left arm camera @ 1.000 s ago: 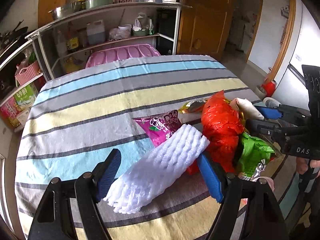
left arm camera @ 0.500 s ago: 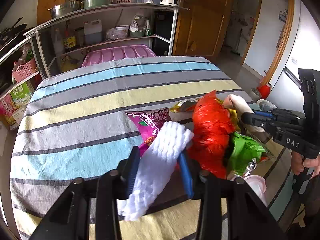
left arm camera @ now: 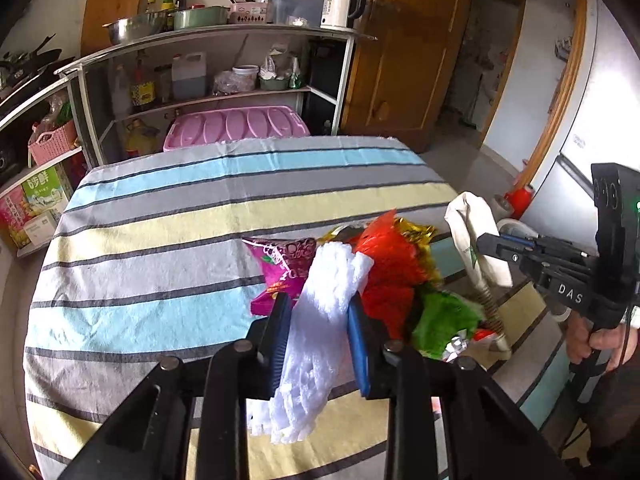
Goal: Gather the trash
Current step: 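Grasp another white foam net sleeve with the left tool while the right tool grasps a white paper packet, then carry the foam sleeve and paper packet over the white bin with both tools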
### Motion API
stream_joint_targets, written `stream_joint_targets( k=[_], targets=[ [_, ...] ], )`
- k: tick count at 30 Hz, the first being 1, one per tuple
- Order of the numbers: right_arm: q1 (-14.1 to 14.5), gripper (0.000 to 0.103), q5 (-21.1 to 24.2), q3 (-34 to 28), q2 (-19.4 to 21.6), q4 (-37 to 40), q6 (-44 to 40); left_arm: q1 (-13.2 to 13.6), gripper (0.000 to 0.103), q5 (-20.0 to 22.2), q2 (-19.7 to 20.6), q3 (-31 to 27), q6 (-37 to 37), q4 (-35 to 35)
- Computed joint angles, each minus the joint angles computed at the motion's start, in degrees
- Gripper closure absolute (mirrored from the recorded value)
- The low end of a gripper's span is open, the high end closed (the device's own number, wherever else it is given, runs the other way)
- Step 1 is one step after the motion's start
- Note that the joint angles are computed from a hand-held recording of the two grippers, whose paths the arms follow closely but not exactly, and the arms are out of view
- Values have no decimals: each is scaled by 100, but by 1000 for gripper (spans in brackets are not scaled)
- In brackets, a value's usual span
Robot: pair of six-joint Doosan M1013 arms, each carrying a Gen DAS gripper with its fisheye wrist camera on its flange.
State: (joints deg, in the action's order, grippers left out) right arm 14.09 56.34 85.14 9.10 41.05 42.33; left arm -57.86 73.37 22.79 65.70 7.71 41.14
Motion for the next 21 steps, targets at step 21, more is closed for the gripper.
stream_joint_targets(
  k=[21],
  targets=[
    [-448,97,-167,63,-190,787,56,-6,74,-199,442,-1031,407,327]
  ],
)
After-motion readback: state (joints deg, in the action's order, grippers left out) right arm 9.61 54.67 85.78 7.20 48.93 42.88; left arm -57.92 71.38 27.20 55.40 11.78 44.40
